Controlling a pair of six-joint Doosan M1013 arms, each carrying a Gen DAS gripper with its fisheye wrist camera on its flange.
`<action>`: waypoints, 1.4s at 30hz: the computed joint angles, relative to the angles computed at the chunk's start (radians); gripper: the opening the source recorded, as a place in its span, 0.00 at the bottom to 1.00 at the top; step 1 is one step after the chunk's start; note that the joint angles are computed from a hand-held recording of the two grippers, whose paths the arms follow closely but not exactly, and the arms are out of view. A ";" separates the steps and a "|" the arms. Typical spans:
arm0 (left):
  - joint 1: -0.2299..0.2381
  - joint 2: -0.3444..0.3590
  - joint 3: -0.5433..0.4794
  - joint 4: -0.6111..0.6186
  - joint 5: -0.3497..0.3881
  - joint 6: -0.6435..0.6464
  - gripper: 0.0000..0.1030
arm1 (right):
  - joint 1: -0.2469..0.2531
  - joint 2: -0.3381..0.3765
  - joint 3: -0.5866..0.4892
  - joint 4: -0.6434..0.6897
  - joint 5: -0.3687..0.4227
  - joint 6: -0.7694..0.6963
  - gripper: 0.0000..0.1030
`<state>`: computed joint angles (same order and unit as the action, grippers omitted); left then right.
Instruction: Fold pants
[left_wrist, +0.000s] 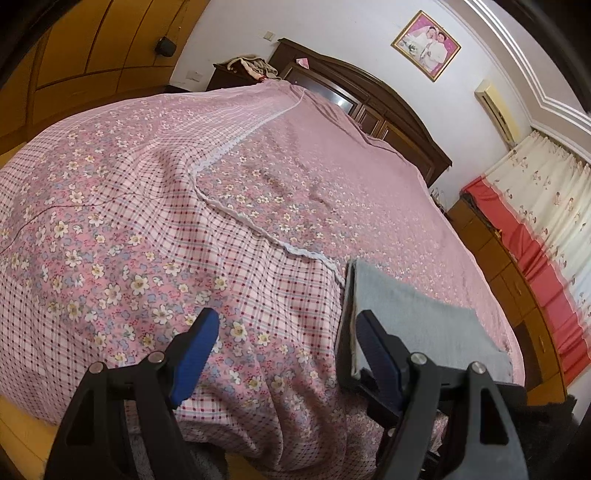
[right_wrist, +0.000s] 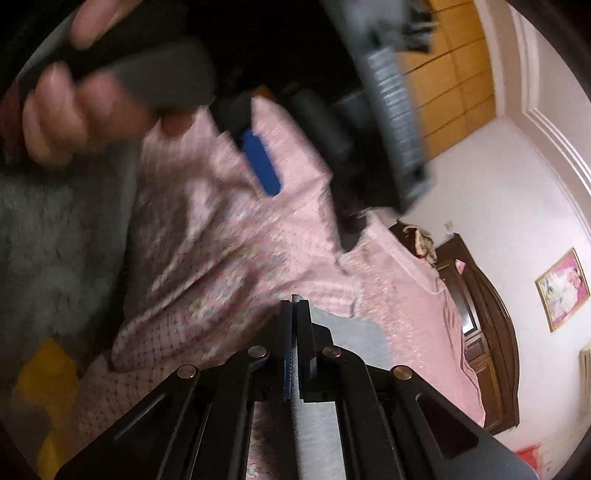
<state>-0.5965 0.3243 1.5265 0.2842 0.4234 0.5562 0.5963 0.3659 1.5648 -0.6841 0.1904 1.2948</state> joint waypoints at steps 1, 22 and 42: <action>-0.001 0.001 -0.002 -0.002 0.004 0.006 0.78 | 0.001 0.005 -0.001 0.002 0.009 -0.021 0.03; -0.149 0.264 -0.460 0.115 0.261 0.347 0.65 | -0.264 -0.284 0.192 0.518 0.186 0.697 0.20; -0.202 0.349 -0.530 0.452 0.453 0.152 0.51 | -0.279 -0.235 0.230 0.269 0.188 1.014 0.20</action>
<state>-0.7989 0.6732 0.9967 0.7367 0.8767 0.7078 0.3173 0.1308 1.7951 -0.4151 0.3782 2.3089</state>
